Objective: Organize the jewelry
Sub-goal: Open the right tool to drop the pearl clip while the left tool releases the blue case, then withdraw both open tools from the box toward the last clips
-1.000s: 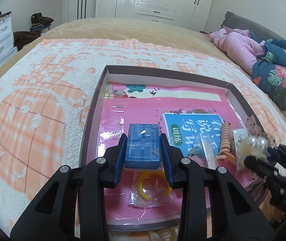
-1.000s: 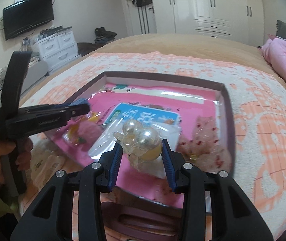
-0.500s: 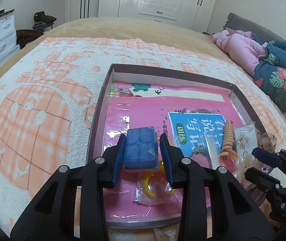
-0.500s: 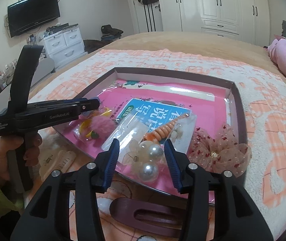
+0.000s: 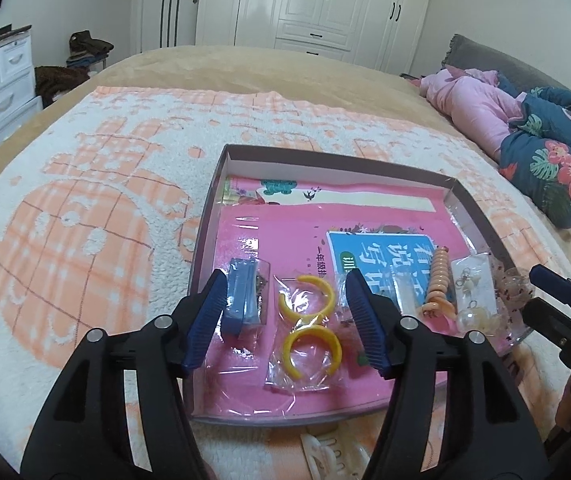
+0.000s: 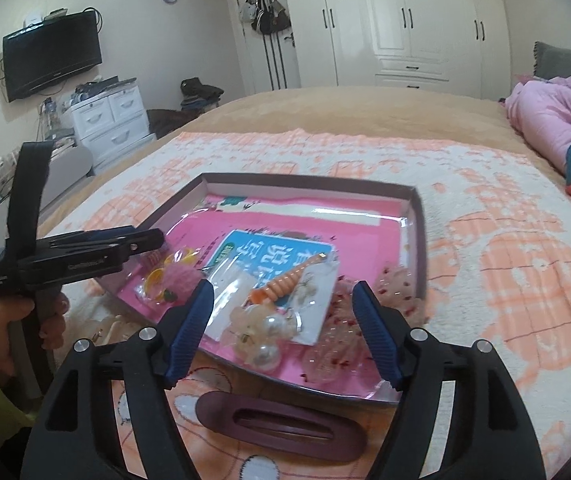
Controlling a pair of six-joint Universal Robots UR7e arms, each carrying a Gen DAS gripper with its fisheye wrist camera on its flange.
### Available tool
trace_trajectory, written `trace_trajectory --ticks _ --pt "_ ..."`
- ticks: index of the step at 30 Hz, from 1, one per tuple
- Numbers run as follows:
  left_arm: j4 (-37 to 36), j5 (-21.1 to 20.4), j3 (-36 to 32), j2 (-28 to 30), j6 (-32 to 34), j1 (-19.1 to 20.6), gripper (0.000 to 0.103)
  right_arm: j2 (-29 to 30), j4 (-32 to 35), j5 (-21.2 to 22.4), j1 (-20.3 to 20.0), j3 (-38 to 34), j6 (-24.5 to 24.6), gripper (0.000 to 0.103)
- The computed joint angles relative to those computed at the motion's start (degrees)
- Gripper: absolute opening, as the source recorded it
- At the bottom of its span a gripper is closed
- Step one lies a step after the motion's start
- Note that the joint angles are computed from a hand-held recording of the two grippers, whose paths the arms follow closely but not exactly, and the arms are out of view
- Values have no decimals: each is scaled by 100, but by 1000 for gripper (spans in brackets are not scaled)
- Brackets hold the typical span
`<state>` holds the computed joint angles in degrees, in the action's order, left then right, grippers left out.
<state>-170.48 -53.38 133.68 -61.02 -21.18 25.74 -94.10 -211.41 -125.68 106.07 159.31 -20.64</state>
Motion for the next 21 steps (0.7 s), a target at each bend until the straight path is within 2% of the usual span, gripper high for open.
trace_trajectory --ticks 13,21 --pt "13 81 240 -370 -206 -322 73 -349 50 -295 309 127 180 70" --pt "-4 58 500 -634 -378 -563 90 -381 31 -660 710 171 372 70"
